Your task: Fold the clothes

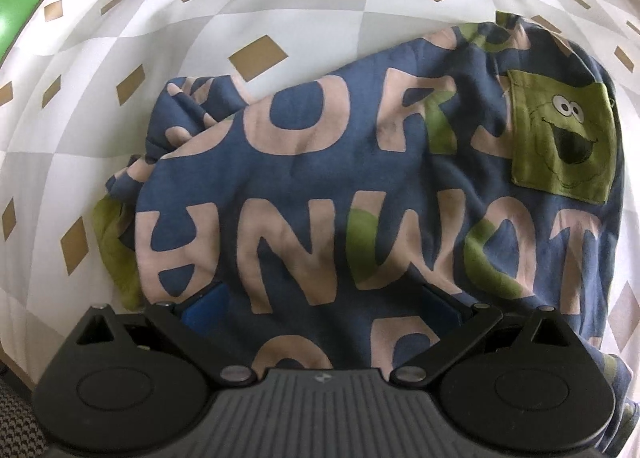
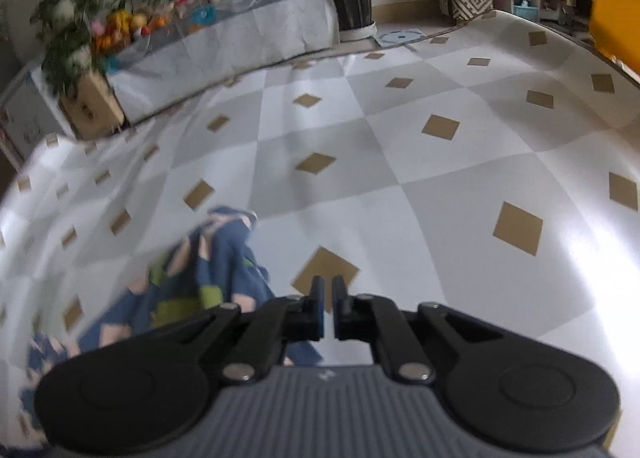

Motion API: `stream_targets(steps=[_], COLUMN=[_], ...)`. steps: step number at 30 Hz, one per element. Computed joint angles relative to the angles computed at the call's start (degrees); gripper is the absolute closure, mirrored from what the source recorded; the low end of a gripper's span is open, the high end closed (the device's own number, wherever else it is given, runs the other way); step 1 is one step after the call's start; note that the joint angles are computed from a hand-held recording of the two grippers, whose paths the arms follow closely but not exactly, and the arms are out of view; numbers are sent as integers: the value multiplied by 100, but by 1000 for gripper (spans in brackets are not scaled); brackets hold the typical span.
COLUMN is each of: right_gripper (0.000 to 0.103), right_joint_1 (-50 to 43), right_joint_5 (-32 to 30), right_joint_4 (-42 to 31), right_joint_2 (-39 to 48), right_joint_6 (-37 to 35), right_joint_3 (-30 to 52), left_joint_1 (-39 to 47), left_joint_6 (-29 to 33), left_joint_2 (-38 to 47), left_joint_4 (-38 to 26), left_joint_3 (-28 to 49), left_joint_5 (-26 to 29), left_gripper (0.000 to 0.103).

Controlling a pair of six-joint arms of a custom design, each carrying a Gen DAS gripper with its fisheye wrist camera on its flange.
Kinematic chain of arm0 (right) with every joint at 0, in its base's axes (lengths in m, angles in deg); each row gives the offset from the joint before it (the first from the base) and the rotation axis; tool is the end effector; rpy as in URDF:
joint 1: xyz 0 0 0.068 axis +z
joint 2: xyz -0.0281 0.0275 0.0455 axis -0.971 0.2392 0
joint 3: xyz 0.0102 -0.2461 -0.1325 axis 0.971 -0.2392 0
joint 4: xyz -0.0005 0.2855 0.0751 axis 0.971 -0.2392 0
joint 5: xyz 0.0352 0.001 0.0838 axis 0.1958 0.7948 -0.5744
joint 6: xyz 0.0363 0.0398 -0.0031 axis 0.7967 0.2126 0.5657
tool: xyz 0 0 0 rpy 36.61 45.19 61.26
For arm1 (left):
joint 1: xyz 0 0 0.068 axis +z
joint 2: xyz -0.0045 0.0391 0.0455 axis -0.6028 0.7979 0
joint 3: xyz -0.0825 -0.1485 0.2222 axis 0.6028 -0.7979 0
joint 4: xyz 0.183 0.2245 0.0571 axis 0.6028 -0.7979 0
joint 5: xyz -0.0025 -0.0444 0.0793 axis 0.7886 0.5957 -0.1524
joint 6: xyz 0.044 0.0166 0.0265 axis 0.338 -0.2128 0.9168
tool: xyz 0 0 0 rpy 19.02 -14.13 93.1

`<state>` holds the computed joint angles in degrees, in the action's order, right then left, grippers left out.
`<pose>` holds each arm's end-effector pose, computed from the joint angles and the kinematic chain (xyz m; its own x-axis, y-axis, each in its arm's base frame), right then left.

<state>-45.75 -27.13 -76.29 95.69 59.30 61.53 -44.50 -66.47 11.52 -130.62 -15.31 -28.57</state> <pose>0.2163 0.1134 0.1798 -0.7317 0.3327 -0.5948 0.2663 0.9429 0.1999 0.2137 -0.0236 0.1800 -0.9683 0.0153 -0.2492 -0.0062 0.9963 0.0853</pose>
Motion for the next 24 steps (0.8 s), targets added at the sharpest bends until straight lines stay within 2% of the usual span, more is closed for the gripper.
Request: stream_targets(steps=[2, 3, 4, 9, 12, 15, 19, 24], right_gripper=[91, 84, 73, 58, 56, 56, 54, 53], right_joint_1=[-7, -6, 30, 344, 389, 361, 623, 752], right_joint_5=[-99, -157, -152, 319, 415, 132, 60, -466], right_joint_4=[38, 91, 140, 174, 89, 225, 421, 771], right_joint_2=[171, 232, 299, 708, 961, 1022, 886, 772], right_joint_6=[44, 59, 67, 0, 59, 9, -503, -924], right_joint_3=[-14, -38, -46, 120, 263, 270, 323, 281], left_joint_1=[-27, -27, -26, -65, -127, -220, -304, -511], left_joint_6=[-10, -11, -10, -43, -37, 8, -38, -180], left_joint_2=[8, 5, 1, -13, -91, -141, -62, 86], left_joint_4=[4, 7, 10, 9, 34, 95, 131, 104], left_joint_3=[-6, -7, -9, -3, -6, 32, 128, 191], left_joint_5=[-30, -24, -16, -12, -44, -77, 18, 21], left_gripper=[2, 2, 2, 2, 2, 2, 2, 2])
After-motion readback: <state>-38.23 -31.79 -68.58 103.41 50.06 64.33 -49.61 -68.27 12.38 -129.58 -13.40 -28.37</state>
